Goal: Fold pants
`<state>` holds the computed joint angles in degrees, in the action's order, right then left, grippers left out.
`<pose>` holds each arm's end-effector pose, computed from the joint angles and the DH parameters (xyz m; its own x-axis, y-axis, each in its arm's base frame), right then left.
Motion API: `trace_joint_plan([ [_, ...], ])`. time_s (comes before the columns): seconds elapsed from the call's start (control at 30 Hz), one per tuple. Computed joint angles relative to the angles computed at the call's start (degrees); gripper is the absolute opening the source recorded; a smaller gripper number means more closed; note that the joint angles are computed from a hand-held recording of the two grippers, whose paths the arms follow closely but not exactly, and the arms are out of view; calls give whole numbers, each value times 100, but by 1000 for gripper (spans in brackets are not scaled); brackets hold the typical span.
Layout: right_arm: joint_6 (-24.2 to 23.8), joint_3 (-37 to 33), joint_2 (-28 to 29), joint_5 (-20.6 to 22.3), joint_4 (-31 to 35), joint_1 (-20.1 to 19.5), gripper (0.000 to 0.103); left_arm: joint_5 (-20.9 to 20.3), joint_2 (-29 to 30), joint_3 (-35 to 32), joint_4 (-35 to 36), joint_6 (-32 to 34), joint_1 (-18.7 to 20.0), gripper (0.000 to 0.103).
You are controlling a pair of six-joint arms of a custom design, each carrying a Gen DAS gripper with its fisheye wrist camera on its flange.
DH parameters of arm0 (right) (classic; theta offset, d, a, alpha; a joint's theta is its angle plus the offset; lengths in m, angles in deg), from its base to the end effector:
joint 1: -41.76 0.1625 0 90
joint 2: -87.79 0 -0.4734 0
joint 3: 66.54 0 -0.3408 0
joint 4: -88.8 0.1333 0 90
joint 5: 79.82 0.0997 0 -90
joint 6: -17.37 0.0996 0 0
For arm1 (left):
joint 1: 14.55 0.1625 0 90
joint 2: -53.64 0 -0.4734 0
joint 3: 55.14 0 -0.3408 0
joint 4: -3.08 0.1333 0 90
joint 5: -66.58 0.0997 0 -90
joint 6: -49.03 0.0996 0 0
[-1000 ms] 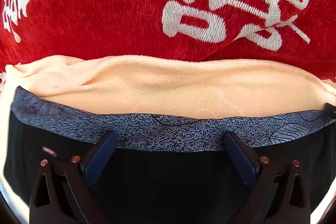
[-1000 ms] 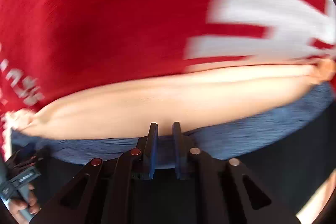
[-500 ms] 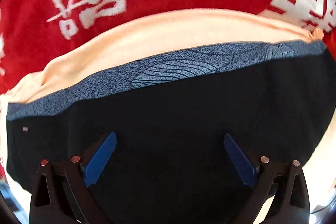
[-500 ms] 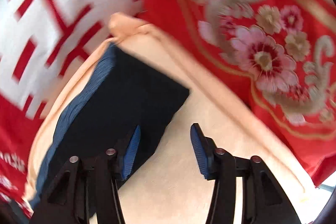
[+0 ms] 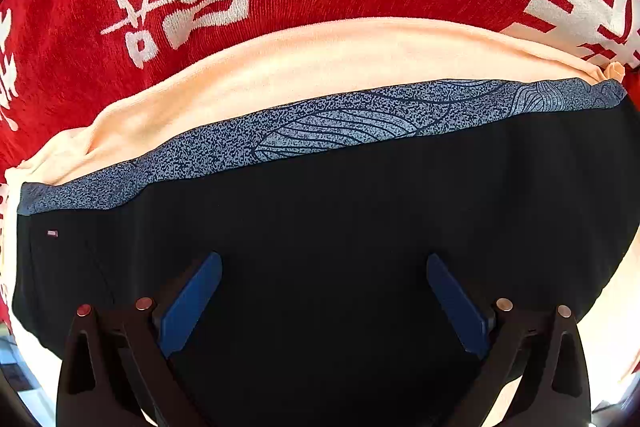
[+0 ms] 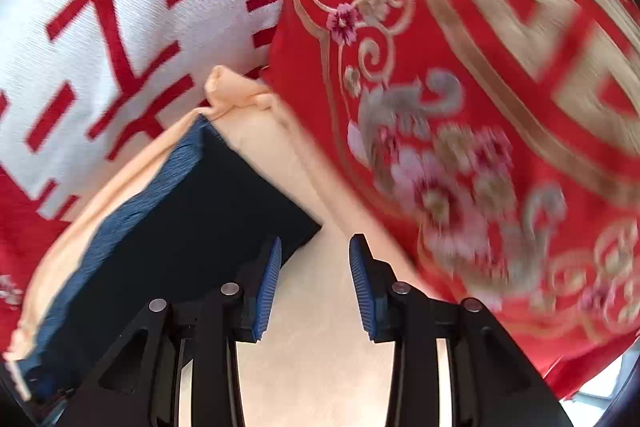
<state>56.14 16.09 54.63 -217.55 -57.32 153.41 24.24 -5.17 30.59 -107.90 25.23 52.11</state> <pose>0.3227 -0.6515 0.1074 -0.7415 0.4467 0.5005 0.1256 0.8253 -0.5505 -0.0641 -0.6708 0.3361 -0.6971 -0.0601 -0.7144 0.1232 0.9716 -0.2020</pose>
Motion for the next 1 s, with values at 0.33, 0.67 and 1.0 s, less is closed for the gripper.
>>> trace_joint_plan([
  [0.33, 139, 490, 15, 1862, -465, -17, 39, -19, 163, -431, 366, -25, 257, 103],
  [0.67, 90, 273, 186, 2545, -123, 182, 39, -165, 542, -1372, 1463, -306, 282, 103],
  [1.0, -162, 786, -110, 2821, -546, 10, 44, -359, 754, -1514, 1837, -653, -21, 103],
])
